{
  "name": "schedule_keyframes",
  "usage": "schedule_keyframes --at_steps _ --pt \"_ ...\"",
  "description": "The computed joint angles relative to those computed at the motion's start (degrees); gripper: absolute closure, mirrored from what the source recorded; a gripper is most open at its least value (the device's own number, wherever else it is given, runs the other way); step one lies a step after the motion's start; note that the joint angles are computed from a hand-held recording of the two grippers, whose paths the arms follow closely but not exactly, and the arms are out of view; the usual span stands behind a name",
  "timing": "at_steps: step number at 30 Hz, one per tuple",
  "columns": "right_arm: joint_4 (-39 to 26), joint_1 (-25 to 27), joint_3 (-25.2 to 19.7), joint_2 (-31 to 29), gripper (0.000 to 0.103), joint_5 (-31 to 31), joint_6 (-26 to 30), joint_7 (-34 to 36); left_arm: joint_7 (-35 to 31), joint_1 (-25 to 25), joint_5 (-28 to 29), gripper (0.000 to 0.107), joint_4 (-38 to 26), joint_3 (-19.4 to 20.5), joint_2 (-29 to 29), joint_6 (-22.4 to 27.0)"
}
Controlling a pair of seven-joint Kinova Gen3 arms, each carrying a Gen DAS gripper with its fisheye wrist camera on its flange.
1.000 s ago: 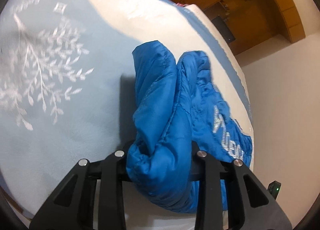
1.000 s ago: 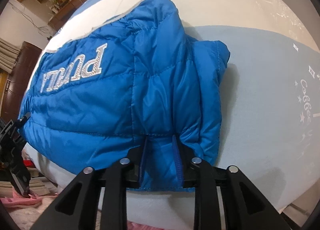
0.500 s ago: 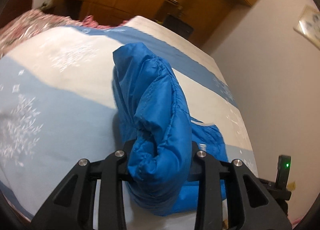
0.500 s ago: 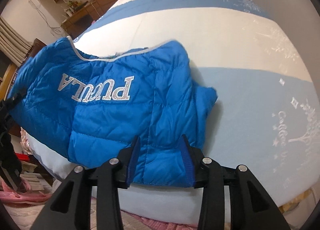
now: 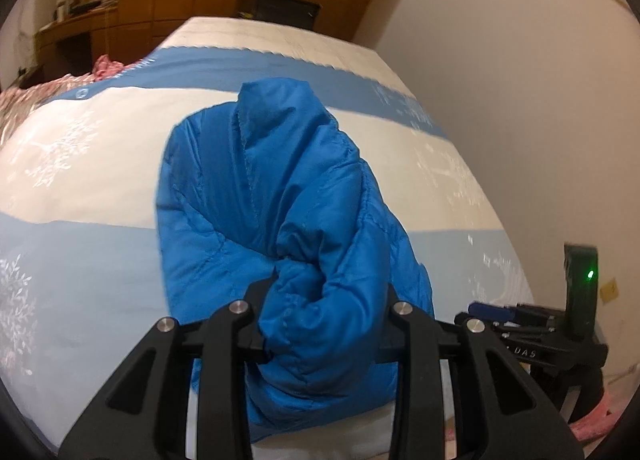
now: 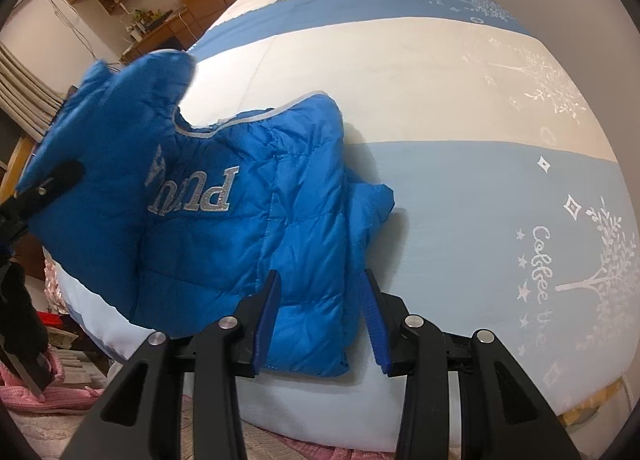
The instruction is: Fold large clothes
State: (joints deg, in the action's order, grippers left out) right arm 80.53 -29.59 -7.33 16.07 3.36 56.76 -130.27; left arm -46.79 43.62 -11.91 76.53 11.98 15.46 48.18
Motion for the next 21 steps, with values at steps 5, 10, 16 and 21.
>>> schedule_keyframes --at_steps 5,10,16,21 --pt "1.2 1.9 -0.2 0.0 0.062 -2.0 -0.9 2.7 -3.7 -0.1 2.6 0.076 -3.8 0.6 5.5 2.3" --pt "2.2 3.3 -0.2 -0.2 0.062 -3.7 -1.6 4.9 -6.3 0.7 5.6 0.071 -7.7 0.1 10.7 4.0" --pt "2.1 4.3 -0.3 0.5 0.062 -5.4 -1.8 7.4 -8.4 1.1 7.7 0.068 -5.5 -1.0 12.9 1.1" --pt "0.9 4.4 -0.2 1.2 0.062 -5.9 -1.5 9.0 -9.8 -1.7 11.7 0.065 -1.9 -0.1 10.8 -2.4"
